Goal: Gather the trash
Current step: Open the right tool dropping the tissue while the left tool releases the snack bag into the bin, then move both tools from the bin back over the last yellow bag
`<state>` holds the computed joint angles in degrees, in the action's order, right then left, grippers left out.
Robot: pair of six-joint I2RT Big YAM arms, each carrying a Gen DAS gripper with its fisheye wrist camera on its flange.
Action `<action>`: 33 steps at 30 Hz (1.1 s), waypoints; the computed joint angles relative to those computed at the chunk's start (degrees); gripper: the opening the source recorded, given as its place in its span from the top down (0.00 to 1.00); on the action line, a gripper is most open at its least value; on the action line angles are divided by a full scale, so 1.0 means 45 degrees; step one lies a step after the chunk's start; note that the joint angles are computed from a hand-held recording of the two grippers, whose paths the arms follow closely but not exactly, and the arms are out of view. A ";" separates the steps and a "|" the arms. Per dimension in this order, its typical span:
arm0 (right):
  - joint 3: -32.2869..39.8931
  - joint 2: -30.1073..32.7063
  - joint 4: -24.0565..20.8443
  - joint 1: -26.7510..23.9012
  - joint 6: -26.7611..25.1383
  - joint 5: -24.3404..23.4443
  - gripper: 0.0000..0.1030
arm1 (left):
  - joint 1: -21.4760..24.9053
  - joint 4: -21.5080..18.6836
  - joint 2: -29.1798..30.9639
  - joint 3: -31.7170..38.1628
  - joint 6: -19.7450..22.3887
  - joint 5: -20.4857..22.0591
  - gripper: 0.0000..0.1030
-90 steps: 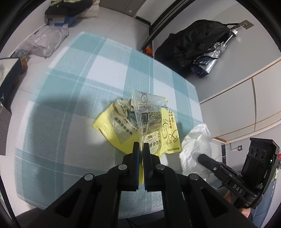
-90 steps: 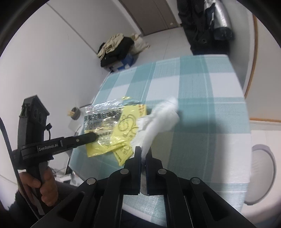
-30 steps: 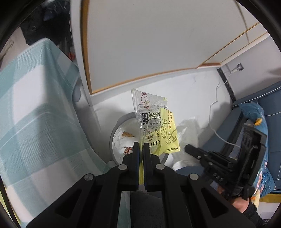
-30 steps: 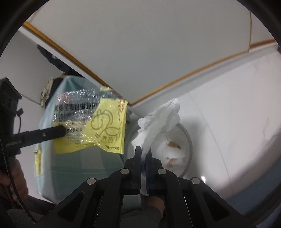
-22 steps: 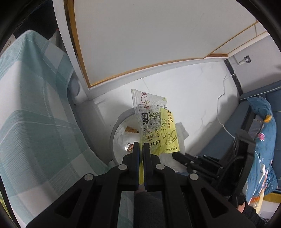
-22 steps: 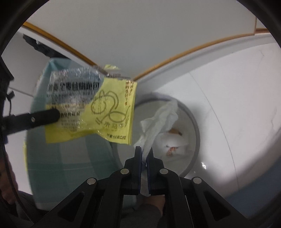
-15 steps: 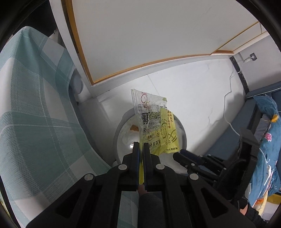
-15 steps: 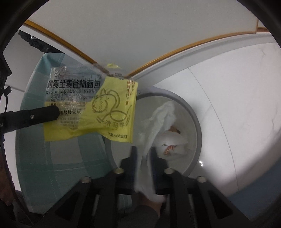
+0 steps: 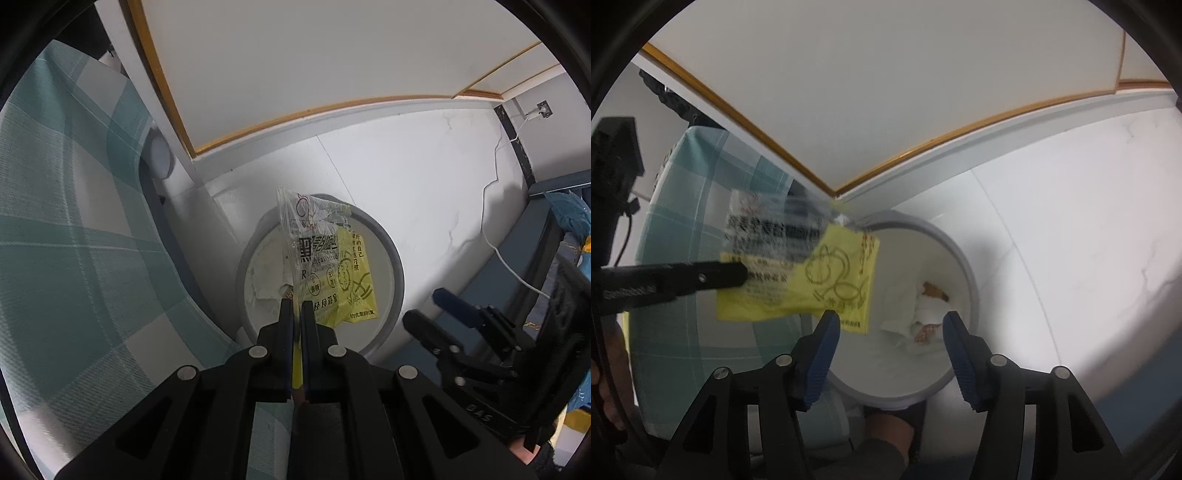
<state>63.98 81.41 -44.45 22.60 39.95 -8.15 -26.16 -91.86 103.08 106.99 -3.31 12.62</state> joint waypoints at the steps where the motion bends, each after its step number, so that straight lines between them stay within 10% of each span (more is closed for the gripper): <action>1: 0.0031 -0.0052 -0.0048 -0.0059 -0.0003 0.0025 0.40 | -0.0019 -0.0065 0.0026 0.0008 0.0011 0.0024 1.00; 22: -0.1432 -0.1518 0.1131 -0.1201 0.1319 -0.0320 0.30 | -0.0527 -0.0519 0.0202 -0.0102 0.0356 -0.0560 0.98; 33: -0.0669 -0.1131 0.0060 -0.0670 0.0864 0.0619 0.24 | -0.0357 -0.0236 -0.0044 -0.0262 0.0099 -0.0586 0.58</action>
